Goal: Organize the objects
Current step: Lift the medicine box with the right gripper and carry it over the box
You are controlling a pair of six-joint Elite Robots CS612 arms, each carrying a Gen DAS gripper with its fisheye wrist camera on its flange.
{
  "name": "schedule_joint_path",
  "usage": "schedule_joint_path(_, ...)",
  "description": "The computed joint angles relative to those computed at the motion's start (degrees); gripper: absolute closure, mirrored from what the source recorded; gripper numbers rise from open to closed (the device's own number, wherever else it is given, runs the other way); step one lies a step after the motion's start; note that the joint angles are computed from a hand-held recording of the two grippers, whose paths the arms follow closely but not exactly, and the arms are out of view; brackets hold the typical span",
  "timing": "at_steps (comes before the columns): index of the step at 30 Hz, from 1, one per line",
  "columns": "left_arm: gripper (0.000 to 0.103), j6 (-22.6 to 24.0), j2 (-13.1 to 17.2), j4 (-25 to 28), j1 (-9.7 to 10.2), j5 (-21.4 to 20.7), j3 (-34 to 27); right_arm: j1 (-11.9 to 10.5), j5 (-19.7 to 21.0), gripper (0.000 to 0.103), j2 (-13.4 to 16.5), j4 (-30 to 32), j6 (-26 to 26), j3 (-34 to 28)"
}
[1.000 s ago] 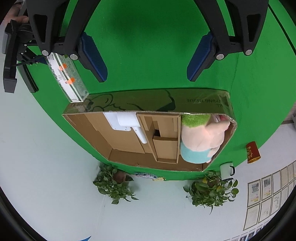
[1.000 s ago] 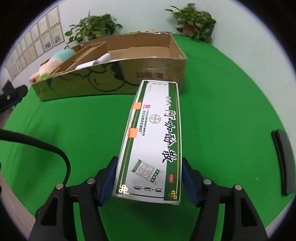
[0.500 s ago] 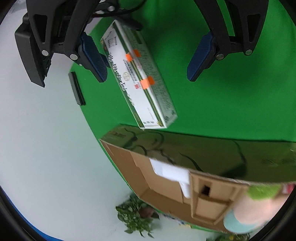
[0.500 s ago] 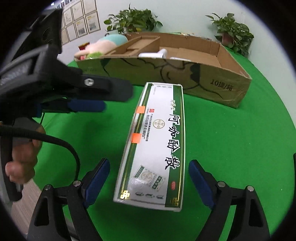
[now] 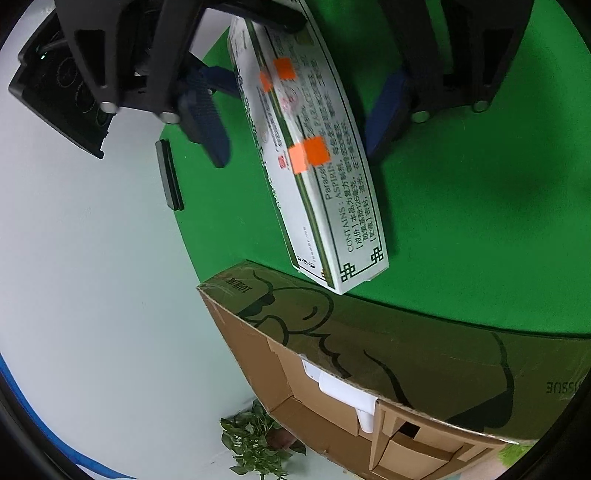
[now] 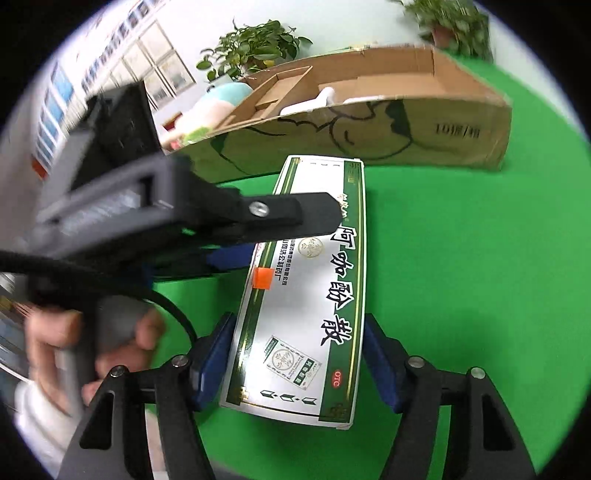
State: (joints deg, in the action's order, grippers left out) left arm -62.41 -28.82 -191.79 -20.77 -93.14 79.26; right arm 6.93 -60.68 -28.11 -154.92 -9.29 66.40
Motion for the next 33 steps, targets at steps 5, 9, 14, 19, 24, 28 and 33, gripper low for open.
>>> schedule_joint_path(5,0.056,0.5,-0.5,1.6,-0.56,1.5,0.5,-0.3,1.5,0.037,-0.6,-0.2,1.0,1.3)
schedule_joint_path(9,0.06,2.5,-1.8,1.3,-1.16,3.5,1.8,0.8,-2.7,0.039,-1.8,-3.7,-0.6,3.5)
schedule_joint_path(14,0.063,6.9,-4.6,-1.2,-1.66,7.1,3.9,1.6,-3.8,0.041,-2.2,-11.0,1.6,4.0)
schedule_joint_path(19,0.063,14.4,-7.6,-2.8,-1.88,10.2,4.0,2.2,-7.0,0.042,-3.1,-21.7,3.4,5.2)
schedule_joint_path(24,0.064,21.3,-8.0,-1.1,-1.28,11.3,-1.4,2.5,-9.4,0.042,-2.9,-28.4,4.9,2.9)
schedule_joint_path(28,0.063,26.7,-8.3,3.0,-1.4,12.1,-6.9,2.2,-10.2,0.042,-2.7,-29.5,6.9,-0.4)
schedule_joint_path(33,0.064,30.0,-5.9,12.7,0.7,10.6,-19.9,1.8,-10.7,0.042,-0.6,-26.3,9.0,-9.0)
